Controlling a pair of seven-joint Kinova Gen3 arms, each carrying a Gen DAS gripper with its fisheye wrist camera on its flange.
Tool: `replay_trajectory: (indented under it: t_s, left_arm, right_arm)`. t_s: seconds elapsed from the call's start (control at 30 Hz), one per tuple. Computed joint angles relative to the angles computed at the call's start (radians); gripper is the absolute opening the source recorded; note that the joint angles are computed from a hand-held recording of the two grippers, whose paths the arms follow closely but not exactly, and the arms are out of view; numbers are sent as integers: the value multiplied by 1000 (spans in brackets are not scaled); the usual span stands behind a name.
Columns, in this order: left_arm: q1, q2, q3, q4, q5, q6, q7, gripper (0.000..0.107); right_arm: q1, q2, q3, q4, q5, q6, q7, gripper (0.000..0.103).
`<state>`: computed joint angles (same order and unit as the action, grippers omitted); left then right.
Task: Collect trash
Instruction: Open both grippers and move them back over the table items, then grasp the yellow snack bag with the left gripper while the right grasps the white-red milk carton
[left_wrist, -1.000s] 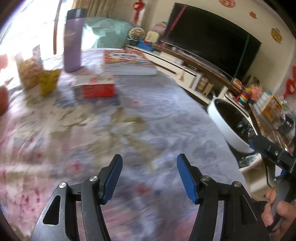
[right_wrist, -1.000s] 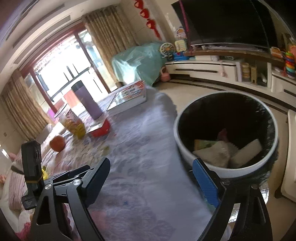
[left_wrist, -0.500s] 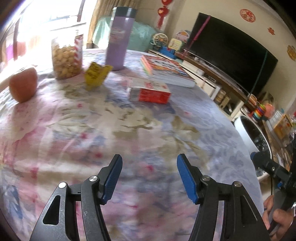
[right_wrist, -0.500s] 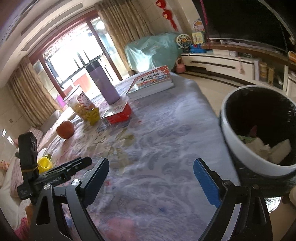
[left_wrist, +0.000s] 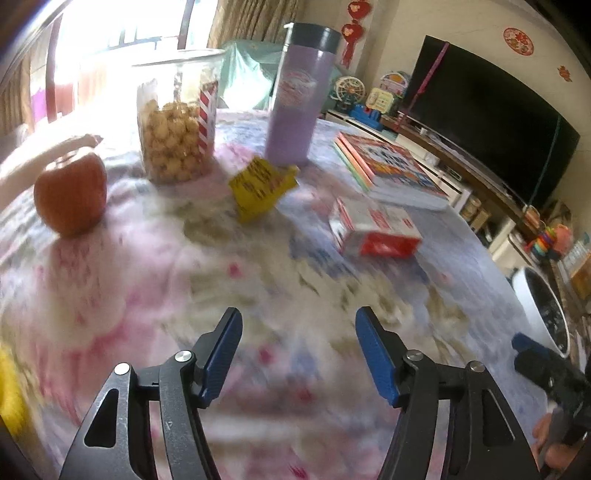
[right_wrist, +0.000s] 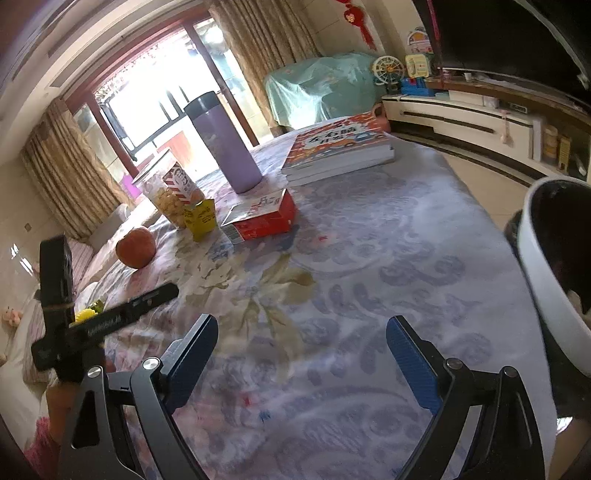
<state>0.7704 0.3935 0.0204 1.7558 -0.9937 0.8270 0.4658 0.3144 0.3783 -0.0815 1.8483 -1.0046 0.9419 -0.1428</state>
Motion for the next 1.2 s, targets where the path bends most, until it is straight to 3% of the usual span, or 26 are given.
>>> replay_trajectory:
  t_s: [0.27, 0.5, 0.8, 0.9, 0.93, 0.97, 1.0, 1.03, 1.07, 1.1, 1.2]
  left_arm:
    - [-104, 28, -36, -24, 11, -68, -132, 71]
    - [-160, 65, -84, -57, 57, -119, -241, 74]
    - [-176, 104, -153, -80, 90, -203, -292, 74]
    - [-157, 110, -188, -76, 69, -235, -284, 70]
    - [-149, 109, -198, -71, 59, -246, -275, 62]
    - [-152, 108, -201, -65, 56, -268, -281, 47]
    - [-164, 111, -192, -68, 69, -277, -304, 42]
    - [-163, 112, -194, -70, 78, -278, -316, 39]
    - [-151, 114, -205, -71, 74, -276, -314, 37]
    - [-133, 114, -220, -68, 62, -275, -303, 37]
    - [-98, 111, -225, -70, 47, -235, -291, 34]
  right_arm:
    - [-60, 58, -36, -82, 58, -2, -30, 94]
    - [-152, 150, -86, -259, 225, 4, -62, 94]
    - [-256, 267, -143, -469, 406, 20, -92, 94]
    - [-276, 309, -152, -540, 449, 65, -103, 94]
    - [-281, 322, -152, -560, 457, 80, -114, 94]
    - [-289, 331, -150, -573, 467, 82, -127, 92]
    - [-297, 340, -148, -587, 477, 91, -141, 92]
    - [-299, 345, -150, -594, 484, 97, -147, 89]
    - [-300, 343, -157, -587, 501, 86, -157, 75]
    - [-307, 329, -147, -566, 501, 59, -152, 67]
    - [-270, 312, -172, -530, 479, 54, -128, 67]
